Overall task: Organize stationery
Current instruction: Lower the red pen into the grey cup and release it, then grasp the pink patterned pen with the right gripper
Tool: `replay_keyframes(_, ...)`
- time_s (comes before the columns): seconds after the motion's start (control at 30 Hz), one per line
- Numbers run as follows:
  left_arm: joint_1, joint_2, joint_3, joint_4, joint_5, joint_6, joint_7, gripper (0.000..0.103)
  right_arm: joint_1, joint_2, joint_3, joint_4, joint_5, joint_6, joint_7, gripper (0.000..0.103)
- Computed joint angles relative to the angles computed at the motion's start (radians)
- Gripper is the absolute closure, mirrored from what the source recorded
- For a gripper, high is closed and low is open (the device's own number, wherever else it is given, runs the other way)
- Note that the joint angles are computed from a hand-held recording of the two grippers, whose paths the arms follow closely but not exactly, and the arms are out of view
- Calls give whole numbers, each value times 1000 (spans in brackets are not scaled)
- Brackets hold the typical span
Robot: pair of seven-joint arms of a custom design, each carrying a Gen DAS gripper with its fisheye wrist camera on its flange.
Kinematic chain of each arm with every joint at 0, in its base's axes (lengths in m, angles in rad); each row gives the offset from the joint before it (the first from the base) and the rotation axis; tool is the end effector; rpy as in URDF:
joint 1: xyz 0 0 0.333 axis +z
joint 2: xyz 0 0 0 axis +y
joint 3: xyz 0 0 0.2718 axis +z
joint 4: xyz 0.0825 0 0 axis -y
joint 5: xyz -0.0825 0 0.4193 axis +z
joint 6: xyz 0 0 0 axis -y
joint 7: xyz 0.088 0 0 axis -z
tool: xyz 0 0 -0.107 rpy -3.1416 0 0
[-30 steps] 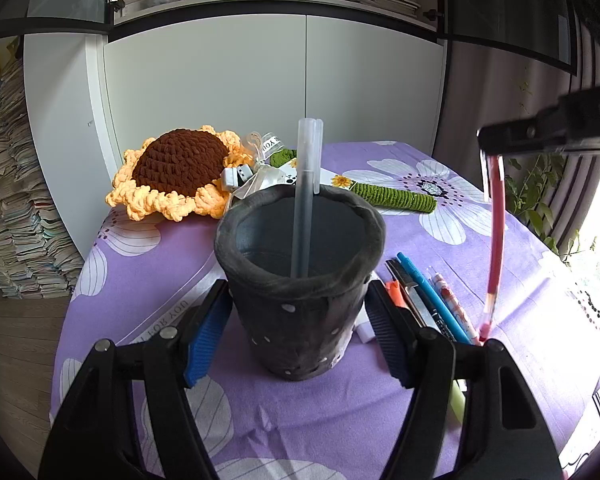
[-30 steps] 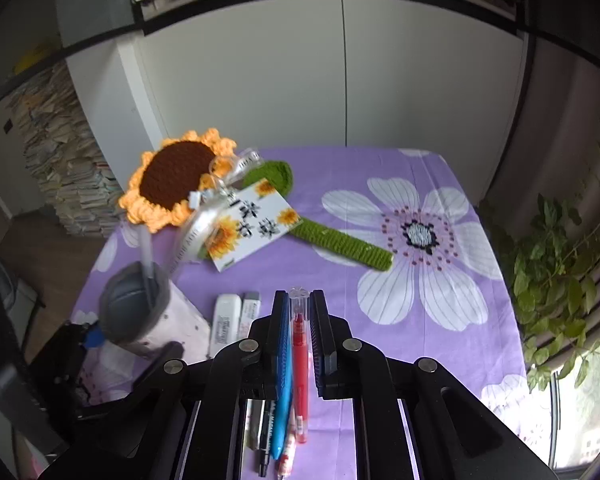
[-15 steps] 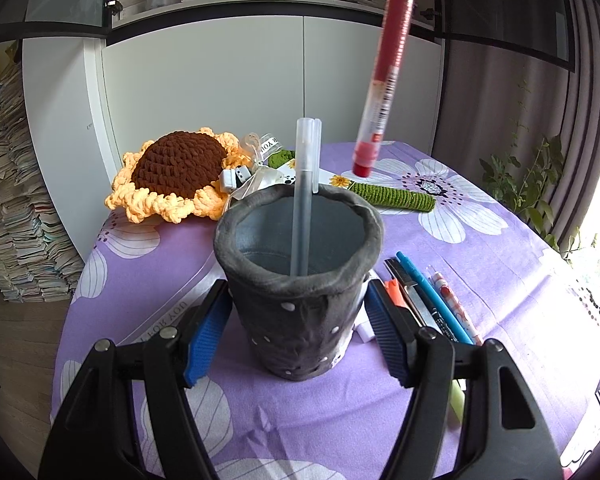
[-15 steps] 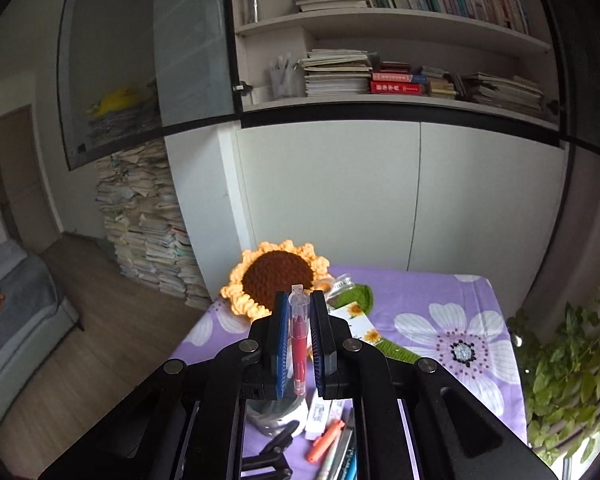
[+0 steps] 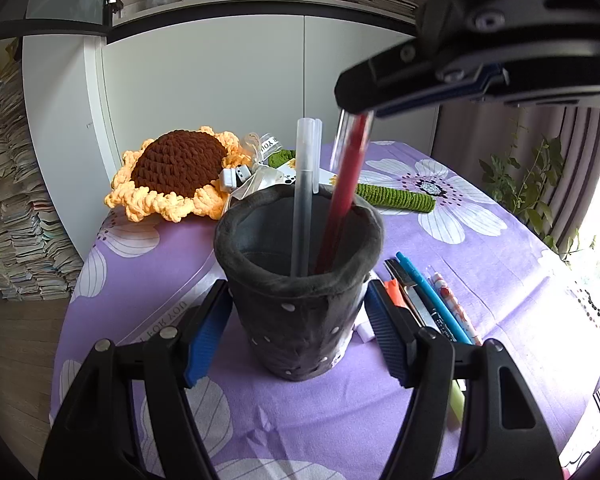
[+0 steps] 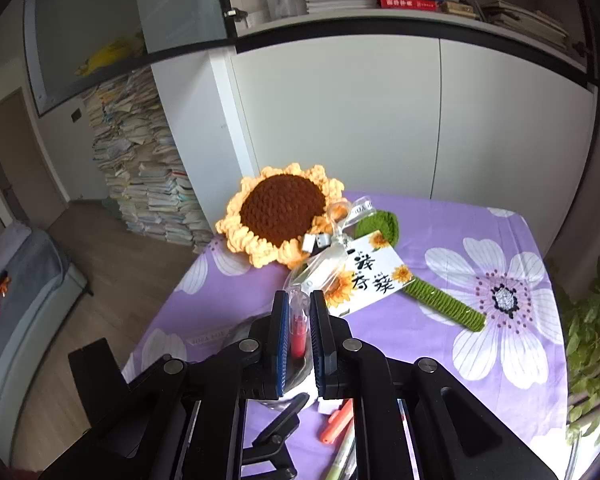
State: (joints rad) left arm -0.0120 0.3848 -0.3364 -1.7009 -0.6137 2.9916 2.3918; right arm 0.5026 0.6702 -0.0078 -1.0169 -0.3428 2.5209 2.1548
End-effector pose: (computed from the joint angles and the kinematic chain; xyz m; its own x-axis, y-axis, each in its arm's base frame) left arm 0.6936 -0.1791 0.4195 -0.4947 -0.8691 -0.0016 -0.4880 0.2793 -0.8269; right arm 0.6996 0.3836 0.5208 0.1518 -0.9834 -0.0993 -0.6448 -0.0224 -0.7640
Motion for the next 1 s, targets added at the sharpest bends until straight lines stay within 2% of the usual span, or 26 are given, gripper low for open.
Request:
replay_keyframes(0.1, -15, -3, 16, -8, 21, 21, -20, 36, -23, 21, 36, 25, 56, -46, -56, 92)
replay_keyframes(0.17, -36, -4, 41, -14, 51, 45, -59, 36, -38, 0, 49, -10, 92, -38, -63, 91)
replay_keyframes(0.23, -33, -2, 42, -13, 67, 44, -82, 36, -53, -44, 58, -75, 121, -11, -65, 91)
replay_keyframes(0.3, -24, -4, 35, -16, 73, 44, -88, 36, -54, -98, 47, -157, 117, 26, -36, 86)
replay_keyframes(0.37, -24, -5, 34, -19, 85, 47, -95, 36, -39, -146, 17, -223, 70, 25, 19, 75)
replay_keyframes(0.43, -20, -3, 29, -18, 92, 48, -97, 35, -29, -184, -9, -280, 16, 10, 92, 74)
replay_keyframes(0.6, -9, -1, 19, -15, 96, 42, -101, 35, -82, -240, 16, -383, 27, -13, 152, 74)
replay_keyframes(0.73, 8, -1, -1, -14, 76, 47, -84, 35, -109, -215, 34, -361, 51, -89, 147, 74)
replay_keyframes(0.87, 102, -7, -124, -34, -40, 103, 57, 30, -127, -180, 43, -333, 86, -135, 143, 74)
replay_keyframes(0.9, 101, -7, -126, -35, -50, 109, 69, 28, -129, -172, 46, -325, 93, -142, 138, 74)
replay_keyframes(1.0, 38, -3, -51, -22, -8, 97, 9, 30, -129, -150, 47, -302, 101, -166, 127, 74)
